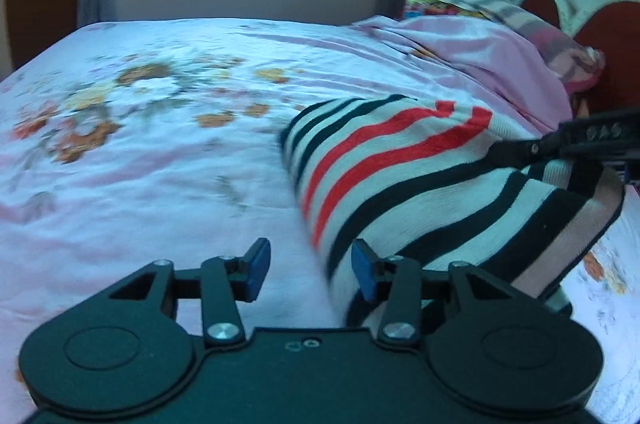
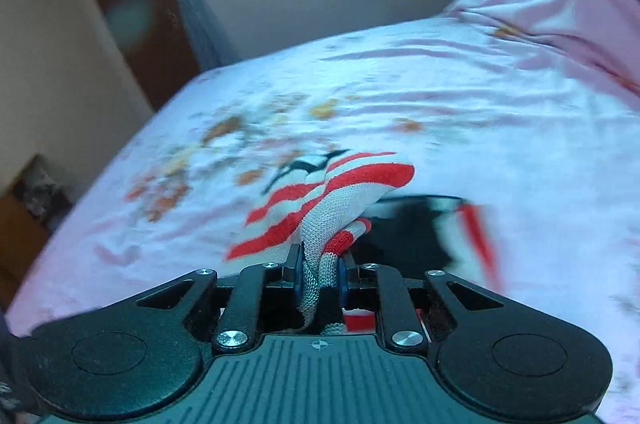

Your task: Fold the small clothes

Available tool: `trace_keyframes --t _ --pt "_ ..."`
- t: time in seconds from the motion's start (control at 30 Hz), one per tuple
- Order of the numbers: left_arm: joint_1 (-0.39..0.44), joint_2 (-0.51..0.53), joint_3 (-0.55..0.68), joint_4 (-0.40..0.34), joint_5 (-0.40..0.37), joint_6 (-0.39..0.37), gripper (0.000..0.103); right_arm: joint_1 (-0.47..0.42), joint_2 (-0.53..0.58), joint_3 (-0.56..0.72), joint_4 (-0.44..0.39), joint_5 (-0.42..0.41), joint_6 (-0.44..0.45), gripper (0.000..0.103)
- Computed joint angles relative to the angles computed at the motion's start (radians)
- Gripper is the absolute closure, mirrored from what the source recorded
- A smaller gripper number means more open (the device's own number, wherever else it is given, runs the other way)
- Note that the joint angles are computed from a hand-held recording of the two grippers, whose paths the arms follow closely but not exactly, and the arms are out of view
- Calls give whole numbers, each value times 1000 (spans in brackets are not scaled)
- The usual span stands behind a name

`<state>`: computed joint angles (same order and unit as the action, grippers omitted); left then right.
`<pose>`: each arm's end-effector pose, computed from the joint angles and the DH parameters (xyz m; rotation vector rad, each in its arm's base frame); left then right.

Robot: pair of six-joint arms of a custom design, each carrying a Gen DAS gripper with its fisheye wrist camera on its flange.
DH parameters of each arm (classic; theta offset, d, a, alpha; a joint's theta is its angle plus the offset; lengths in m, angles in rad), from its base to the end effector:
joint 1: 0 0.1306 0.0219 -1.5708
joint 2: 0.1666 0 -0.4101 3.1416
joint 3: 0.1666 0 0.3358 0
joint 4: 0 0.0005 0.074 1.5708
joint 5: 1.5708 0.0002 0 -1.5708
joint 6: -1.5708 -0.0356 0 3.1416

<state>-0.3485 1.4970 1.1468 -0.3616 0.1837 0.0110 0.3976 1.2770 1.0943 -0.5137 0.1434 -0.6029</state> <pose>0.4278 -0.1629 0.3524 0.4815 2.2488 -0.3964 0.3560 0.1434 0.4062 0.3103 2.2642 0.3681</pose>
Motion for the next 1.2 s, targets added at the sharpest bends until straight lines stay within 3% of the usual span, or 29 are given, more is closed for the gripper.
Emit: trace_keyframes --t 0.17,0.33,0.4,0.57,0.63,0.67,0.73,0.83,0.97,1.03,1.07,1.17,1.2 --pt "-72 37 6 -40 -14 -26 59 -24 12 -75 -85 146 39 87" --pt "-98 62 2 -50 -59 -69 56 -20 37 -112 -114 143 47 83" --pt "-84 56 16 -72 -47 -73 56 -31 9 -94 -143 138 21 70" --pt "-89 41 52 -58 -37 -51 56 -21 -72 -93 -49 163 3 69" --pt "-105 58 73 -66 -30 -45 46 8 -65 -87 -41 144 -4 69" --pt "-113 73 82 -82 -30 -43 35 25 -54 -90 -47 154 -11 69" --pt "-125 96 70 -101 -60 -47 32 48 -23 -120 -82 146 -42 69" --pt "-102 99 5 -65 -13 -18 24 89 -32 -250 26 189 -62 69" --pt "-87 75 3 -64 -3 0 31 73 -34 -186 -53 149 -55 67" --pt "-88 61 19 -66 4 -9 33 38 -75 -198 -13 97 -79 67" --pt "-90 54 24 -52 4 -7 33 16 -99 -204 10 87 -91 64" --pt "-101 73 81 -50 15 -1 33 -10 -100 -166 17 139 -99 37" --pt "-111 92 107 -51 6 -6 33 -21 -85 -146 12 147 -85 36"
